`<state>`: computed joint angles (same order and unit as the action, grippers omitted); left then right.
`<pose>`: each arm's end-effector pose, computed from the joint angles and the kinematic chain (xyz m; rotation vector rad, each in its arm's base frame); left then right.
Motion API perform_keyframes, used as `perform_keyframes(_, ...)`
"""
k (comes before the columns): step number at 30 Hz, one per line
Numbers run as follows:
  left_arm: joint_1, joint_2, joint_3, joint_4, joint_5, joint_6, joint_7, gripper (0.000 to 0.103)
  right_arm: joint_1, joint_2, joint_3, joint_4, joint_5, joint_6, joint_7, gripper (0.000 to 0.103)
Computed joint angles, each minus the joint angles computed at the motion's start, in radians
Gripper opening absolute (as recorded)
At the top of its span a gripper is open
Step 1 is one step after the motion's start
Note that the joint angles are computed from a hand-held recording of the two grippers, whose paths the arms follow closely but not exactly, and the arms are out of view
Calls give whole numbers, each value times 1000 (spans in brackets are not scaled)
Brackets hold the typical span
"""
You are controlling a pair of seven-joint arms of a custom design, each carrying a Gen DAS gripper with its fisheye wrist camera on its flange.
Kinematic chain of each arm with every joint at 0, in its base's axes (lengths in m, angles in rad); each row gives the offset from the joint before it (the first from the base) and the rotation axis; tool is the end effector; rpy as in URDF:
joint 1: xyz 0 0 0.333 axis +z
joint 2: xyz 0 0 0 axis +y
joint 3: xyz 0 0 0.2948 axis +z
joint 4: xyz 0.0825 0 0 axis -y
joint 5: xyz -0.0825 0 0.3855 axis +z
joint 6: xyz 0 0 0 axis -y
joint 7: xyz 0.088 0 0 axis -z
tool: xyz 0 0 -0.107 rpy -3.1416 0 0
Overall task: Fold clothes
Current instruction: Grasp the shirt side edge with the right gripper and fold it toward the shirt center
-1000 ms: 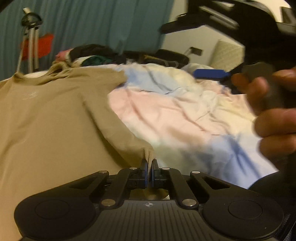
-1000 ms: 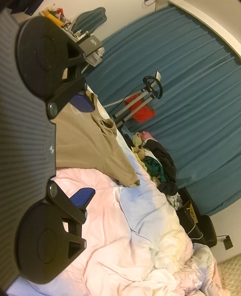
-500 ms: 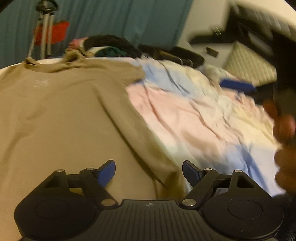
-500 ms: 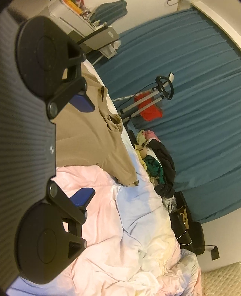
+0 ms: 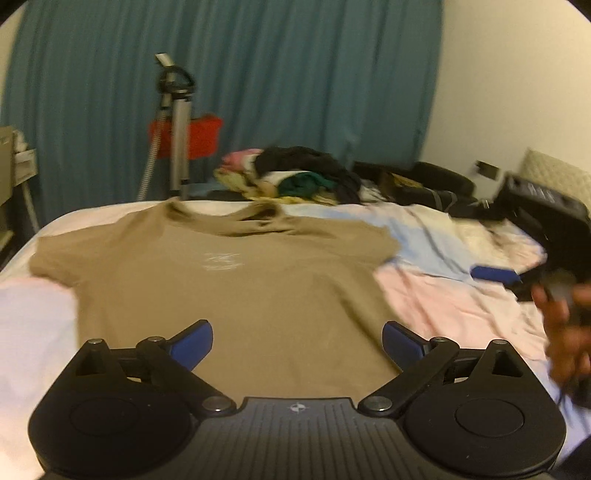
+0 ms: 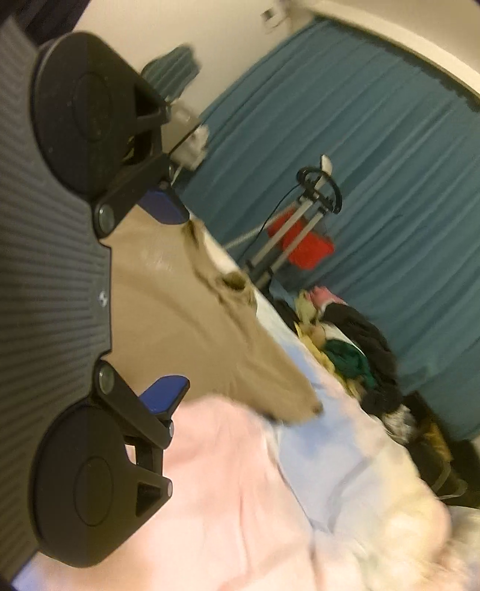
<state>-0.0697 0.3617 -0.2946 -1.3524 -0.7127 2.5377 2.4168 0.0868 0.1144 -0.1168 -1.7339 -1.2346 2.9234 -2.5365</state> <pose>0.6789 -0.2071 0.6031 -1.0241 2.2666 -1.3918 0.6348 0.0439 0.5759 -0.4455 1.9127 -0.6433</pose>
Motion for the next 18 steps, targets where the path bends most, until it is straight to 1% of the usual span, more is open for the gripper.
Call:
perform_keyframes(2, -13, 33, 21, 25, 32, 18, -64, 99, -26, 116, -37, 110, -19, 103, 66, 90)
perform_keyframes(5, -21, 80, 36, 67, 80, 30, -163, 99, -42, 277, -119, 255, -19, 209, 141, 90)
perform_keyframes(6, -22, 93, 37, 78, 96, 37, -181, 99, -47, 324, -142, 290, -1, 235, 172, 88)
perform_keyframes(7, -25, 105, 38, 87, 115, 46, -196, 99, -54, 372, -162, 326, 26, 259, 197, 83)
perform_keyframes(8, -28, 121, 40, 101, 135, 53, -208, 99, -78, 420, -157, 354, 80, 273, 197, 77)
perform_keyframes(10, -36, 156, 44, 136, 179, 55, -241, 99, -100, 484, -158, 389, 147, 272, 181, 77)
perform_keyframes(11, -43, 178, 49, 162, 204, 47, -266, 99, -127, 510, -128, 404, 190, 249, 134, 77)
perform_keyframes(12, -51, 202, 54, 192, 228, 35, -294, 99, -164, 533, -84, 422, 227, 228, 75, 77)
perform_keyframes(13, -59, 228, 59, 226, 253, 19, -326, 99, -174, 555, -74, 434, 277, 220, 16, 75)
perform_keyframes(14, -67, 256, 63, 263, 276, 1, -357, 99, -165, 580, -99, 453, 293, 238, 7, 74)
perform_keyframes(15, -72, 282, 63, 298, 293, -16, -384, 99, -139, 615, -159, 493, 255, 270, 68, 75)
perform_keyframes(16, -73, 302, 60, 325, 305, -30, -402, 99, -121, 660, -210, 548, 268, 299, 90, 75)
perform_keyframes(18, -78, 345, 58, 385, 329, -59, -438, 99, -112, 758, -284, 674, 309, 341, 114, 76)
